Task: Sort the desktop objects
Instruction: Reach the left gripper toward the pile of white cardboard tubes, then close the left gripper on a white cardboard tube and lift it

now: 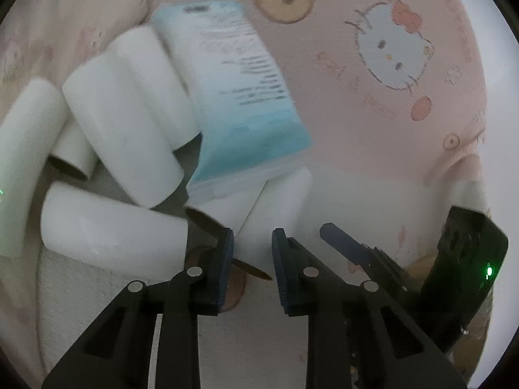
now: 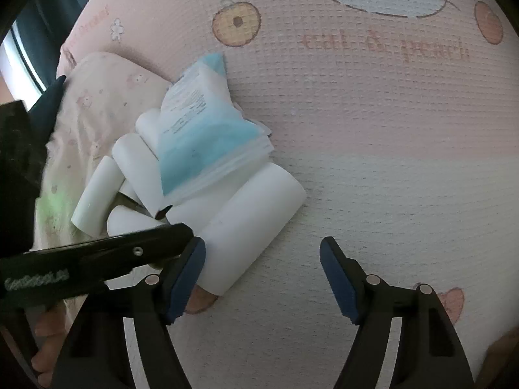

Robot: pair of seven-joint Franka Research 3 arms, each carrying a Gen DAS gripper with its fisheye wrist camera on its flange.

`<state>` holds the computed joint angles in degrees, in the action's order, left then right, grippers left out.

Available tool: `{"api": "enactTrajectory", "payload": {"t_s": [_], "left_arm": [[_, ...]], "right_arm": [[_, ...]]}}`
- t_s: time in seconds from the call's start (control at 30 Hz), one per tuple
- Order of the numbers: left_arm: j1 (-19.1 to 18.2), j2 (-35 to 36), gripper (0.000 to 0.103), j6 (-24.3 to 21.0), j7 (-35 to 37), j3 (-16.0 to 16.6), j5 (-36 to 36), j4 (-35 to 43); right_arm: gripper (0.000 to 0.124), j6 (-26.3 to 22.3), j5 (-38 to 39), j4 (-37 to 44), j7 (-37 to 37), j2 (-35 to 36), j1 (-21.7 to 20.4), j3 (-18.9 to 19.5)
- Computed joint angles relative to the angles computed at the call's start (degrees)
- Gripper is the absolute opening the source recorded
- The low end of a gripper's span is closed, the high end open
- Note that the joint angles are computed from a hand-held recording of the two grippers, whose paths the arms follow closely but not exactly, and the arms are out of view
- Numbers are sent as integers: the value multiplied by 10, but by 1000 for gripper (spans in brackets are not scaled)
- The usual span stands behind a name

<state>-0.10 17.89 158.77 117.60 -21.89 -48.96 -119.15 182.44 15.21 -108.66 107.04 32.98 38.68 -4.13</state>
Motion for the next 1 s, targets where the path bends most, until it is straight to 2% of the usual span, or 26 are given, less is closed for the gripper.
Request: {"api": "enactTrajectory", "payload": {"t_s": [0.1, 0.13, 0.23, 0.27, 0.37, 0.5, 0.53, 0.6, 0.67, 0.8, 0.9, 0.97, 1.0], "left_arm": [[7, 8, 26, -49, -16, 8, 11, 16], [13, 11, 26, -60, -12, 5, -3, 20], [21, 18, 26, -90, -4, 4, -33, 31], [21, 19, 26, -99, -6, 6, -41, 33], [19, 21, 25, -115, 4, 9, -62, 36], [14, 26, 25, -142, 13, 14, -79, 43], [12, 26, 25, -141, 14, 15, -84, 43], [8, 29, 25, -146, 13, 17, -87, 46], [7, 33, 25, -157, 8, 19, -92, 51], [5, 46, 25, -178, 0, 20, -92, 66], [3, 50, 25, -175, 3, 18, -95, 70], [4, 54, 26, -177, 3, 16, -100, 74], [2, 58, 29, -181, -1, 16, -98, 78]], "right_arm": [[69, 5, 3, -3, -6, -1, -13, 15], [69, 4, 5, -2, -1, 0, -2, 5], [64, 13, 12, -7, -3, -2, -15, 22], [63, 15, 16, -11, -4, -3, -10, 18], [63, 12, 16, -23, 23, -8, 65, -61], [62, 23, 7, -43, 23, -19, 98, -90], [62, 18, 5, -45, 29, -18, 126, -119], [61, 17, 3, -50, 30, -20, 140, -133], [59, 17, 4, -51, 31, -22, 134, -125], [50, 36, 10, -74, 12, -42, 77, -67], [49, 44, 15, -82, -8, -47, 48, -37], [49, 47, 18, -83, -26, -50, 6, 8], [49, 48, 21, -84, -31, -50, 0, 16]]}}
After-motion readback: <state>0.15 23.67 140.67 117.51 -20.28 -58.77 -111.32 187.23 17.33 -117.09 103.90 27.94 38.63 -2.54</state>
